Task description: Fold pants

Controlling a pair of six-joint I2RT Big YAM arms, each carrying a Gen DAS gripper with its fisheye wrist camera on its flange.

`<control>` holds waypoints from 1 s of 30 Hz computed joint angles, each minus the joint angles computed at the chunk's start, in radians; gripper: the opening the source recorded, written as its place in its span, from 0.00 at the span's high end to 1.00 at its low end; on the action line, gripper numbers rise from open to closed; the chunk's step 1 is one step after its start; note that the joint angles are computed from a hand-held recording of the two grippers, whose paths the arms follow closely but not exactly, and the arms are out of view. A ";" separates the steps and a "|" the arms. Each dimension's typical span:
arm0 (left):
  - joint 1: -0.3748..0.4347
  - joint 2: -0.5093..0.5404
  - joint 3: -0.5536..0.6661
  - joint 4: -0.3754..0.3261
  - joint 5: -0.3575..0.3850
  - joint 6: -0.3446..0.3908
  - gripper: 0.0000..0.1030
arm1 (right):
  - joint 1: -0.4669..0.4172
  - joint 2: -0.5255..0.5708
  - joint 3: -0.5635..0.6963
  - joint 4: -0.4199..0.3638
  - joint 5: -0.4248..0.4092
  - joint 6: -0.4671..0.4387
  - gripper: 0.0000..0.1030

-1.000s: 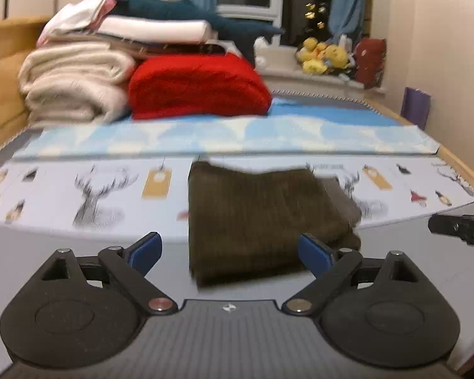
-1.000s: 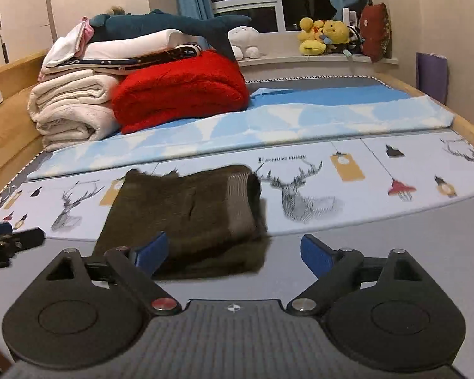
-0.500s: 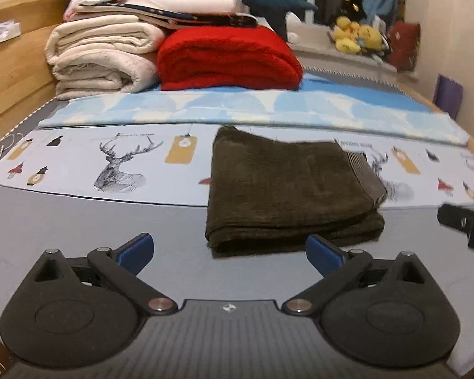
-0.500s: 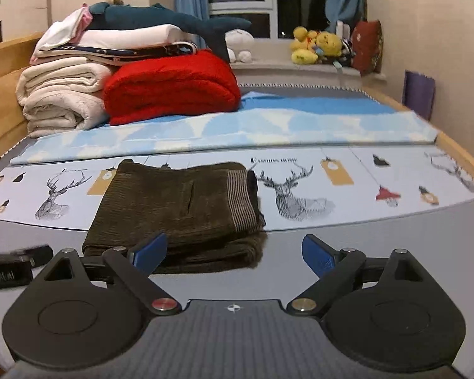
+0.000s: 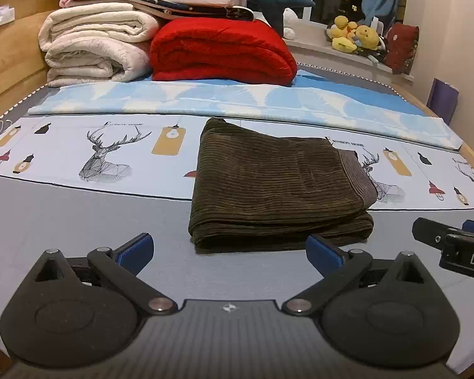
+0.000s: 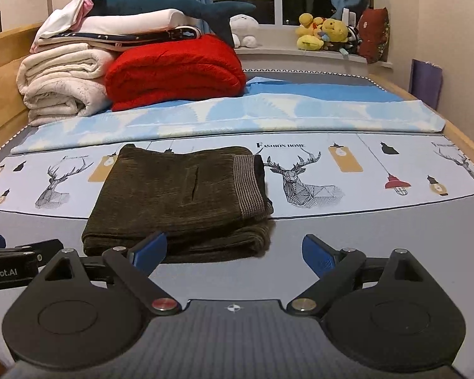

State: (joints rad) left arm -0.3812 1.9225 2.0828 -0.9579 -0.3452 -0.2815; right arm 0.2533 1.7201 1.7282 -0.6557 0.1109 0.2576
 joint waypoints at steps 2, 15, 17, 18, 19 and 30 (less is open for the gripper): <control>-0.001 0.000 0.000 0.002 -0.002 0.005 0.00 | 0.000 -0.001 -0.001 0.001 -0.003 -0.003 0.10; -0.001 -0.014 -0.021 0.018 -0.003 0.022 0.00 | 0.000 -0.010 -0.014 0.012 -0.014 -0.023 0.10; 0.001 -0.016 -0.023 0.018 0.000 0.023 0.00 | 0.000 -0.012 -0.017 0.015 -0.015 -0.028 0.10; 0.001 -0.016 -0.024 0.019 0.000 0.023 0.00 | 0.000 -0.012 -0.018 0.015 -0.014 -0.029 0.10; 0.002 -0.017 -0.024 0.019 0.000 0.023 0.00 | 0.000 -0.013 -0.018 0.015 -0.014 -0.030 0.10; 0.001 -0.019 -0.029 0.022 0.003 0.029 0.00 | 0.000 -0.011 -0.015 0.012 -0.015 -0.030 0.10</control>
State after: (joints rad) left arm -0.3801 1.9038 2.0542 -0.9362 -0.3424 -0.2522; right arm 0.2537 1.7089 1.7135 -0.6437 0.0959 0.2274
